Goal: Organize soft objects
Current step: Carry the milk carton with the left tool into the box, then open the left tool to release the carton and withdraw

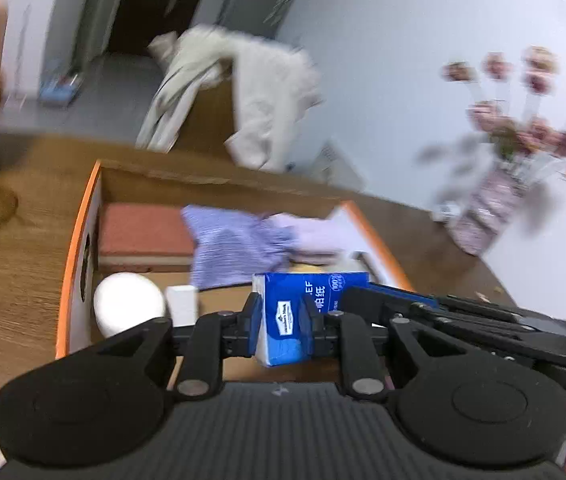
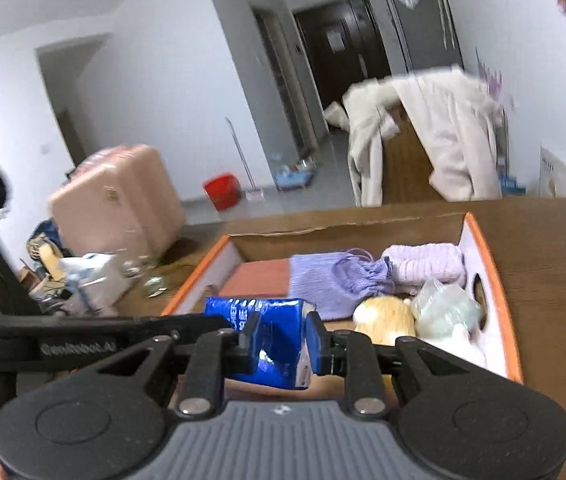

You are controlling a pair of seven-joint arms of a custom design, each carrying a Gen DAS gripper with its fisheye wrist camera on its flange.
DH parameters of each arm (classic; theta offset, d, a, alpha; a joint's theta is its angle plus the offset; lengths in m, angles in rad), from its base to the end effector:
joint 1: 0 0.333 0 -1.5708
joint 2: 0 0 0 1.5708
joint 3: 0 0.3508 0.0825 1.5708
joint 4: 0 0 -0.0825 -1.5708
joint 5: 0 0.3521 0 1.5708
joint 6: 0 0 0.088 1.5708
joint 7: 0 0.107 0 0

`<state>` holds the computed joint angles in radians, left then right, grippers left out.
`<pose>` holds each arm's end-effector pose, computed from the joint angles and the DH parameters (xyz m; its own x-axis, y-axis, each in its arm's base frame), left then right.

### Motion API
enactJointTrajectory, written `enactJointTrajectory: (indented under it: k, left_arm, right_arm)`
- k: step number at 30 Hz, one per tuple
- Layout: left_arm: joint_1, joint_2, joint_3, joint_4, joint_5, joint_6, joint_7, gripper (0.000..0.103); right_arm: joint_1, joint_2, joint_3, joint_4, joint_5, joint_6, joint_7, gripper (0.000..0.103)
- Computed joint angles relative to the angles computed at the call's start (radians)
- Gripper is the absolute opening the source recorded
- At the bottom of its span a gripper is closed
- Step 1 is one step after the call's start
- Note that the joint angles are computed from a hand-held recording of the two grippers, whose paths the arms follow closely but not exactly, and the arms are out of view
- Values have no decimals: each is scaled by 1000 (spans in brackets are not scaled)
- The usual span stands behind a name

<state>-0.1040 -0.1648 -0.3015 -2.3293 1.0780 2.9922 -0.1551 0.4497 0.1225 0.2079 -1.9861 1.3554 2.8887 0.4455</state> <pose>0.4143 -0.2539 0.5186 0.1077 -0.9222 0.3714 -0.6202 -0.3543 -0.6998 0.4997 0.3070 0.5080 0.6310 -0.6971 -0.3404 -0.6087 -0.1729 -0.7743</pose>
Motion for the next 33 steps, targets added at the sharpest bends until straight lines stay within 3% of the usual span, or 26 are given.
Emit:
enactJointTrajectory:
  k: [5, 8, 12, 15, 18, 21, 26, 28, 33]
  left_arm:
    - [-27, 133, 57, 64, -136, -16, 170, 20]
    - [-51, 143, 66, 93, -33, -86, 144, 21]
    - [-64, 120, 80, 77, -24, -97, 154, 32]
    - [-71, 74, 70, 52, -53, -138, 183, 33]
    - [-74, 13, 46, 28, -74, -187, 201, 38]
    - [-80, -76, 4, -4, -75, -266, 209, 44]
    - [-101, -224, -91, -38, -80, -428, 208, 55]
    - [-117, -277, -129, -45, -87, -493, 208, 63]
    - [-165, -368, -219, -45, -118, -626, 213, 71]
  right_arm:
    - [57, 185, -69, 151, -461, -1, 437, 25]
    - [92, 235, -103, 176, -614, 22, 561, 24]
    - [23, 218, -20, 141, -603, 47, 533, 28]
    - [-17, 184, 23, 114, -616, 76, 527, 29]
    - [-72, 113, 76, 67, -558, 97, 450, 35]
    - [-87, 20, 81, 4, -491, 112, 362, 42]
    - [-60, -163, 26, -122, -358, 97, 193, 55]
    - [-32, -230, -6, -171, -299, 105, 125, 57]
    - [66, -379, -99, -285, -190, 118, -8, 63]
